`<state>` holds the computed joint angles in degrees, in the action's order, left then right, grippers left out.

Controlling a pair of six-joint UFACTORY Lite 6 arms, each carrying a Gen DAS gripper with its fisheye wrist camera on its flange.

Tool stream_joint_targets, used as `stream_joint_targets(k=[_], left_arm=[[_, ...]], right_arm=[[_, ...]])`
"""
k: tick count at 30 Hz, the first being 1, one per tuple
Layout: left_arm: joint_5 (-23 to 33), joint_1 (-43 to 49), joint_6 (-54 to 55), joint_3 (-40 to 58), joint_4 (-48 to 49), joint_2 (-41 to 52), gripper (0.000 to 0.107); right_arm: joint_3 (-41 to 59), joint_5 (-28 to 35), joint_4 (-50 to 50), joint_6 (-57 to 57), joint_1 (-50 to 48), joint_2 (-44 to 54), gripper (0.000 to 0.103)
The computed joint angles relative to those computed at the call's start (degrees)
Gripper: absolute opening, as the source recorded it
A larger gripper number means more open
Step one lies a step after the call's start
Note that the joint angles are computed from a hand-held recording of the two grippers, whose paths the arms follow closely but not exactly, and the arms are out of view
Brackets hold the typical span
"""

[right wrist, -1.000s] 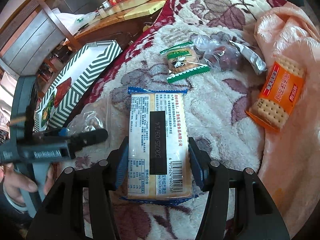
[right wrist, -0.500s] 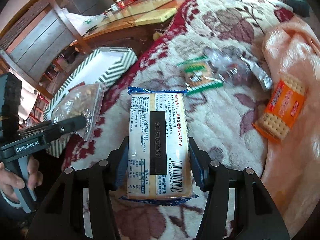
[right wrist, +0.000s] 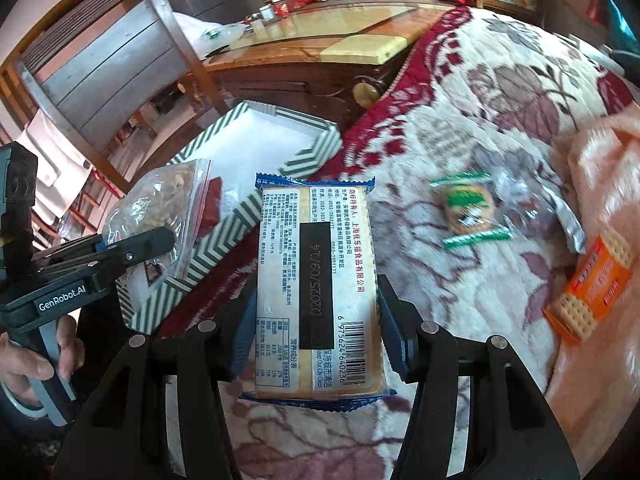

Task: Organize snacks
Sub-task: 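Carry the nut bag and biscuit box over the white tray with both grippers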

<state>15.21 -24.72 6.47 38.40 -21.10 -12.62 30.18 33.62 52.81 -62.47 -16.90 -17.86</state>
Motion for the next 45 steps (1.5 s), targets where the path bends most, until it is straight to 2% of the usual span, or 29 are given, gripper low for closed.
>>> stream_joint_targets(k=[12,25,31,45], left_arm=[[1.8,10.1,14.7,-2.5,-10.1,-2.6,0.036],[2.4,18.0,28.0,-2.5,-20.5,0.4,0.037],[2.0,20.1,30.7,-1.3,-22.5,3.3,0.037],[1.0,23.1,37.8,0.9,-28.6,10.6,0.037]], right_arm=[[4.9,-5.6,-3.5,10.4,13.7,4.4,0.054],[11.3,-9.7,-7.0,17.3,22.9,12.4,0.054],[16.4,-10.6,-9.6,21.3,26.4,17.5,0.054],[35.1,-10.4,-17.0,29.9,32.6,37.1,0.054]])
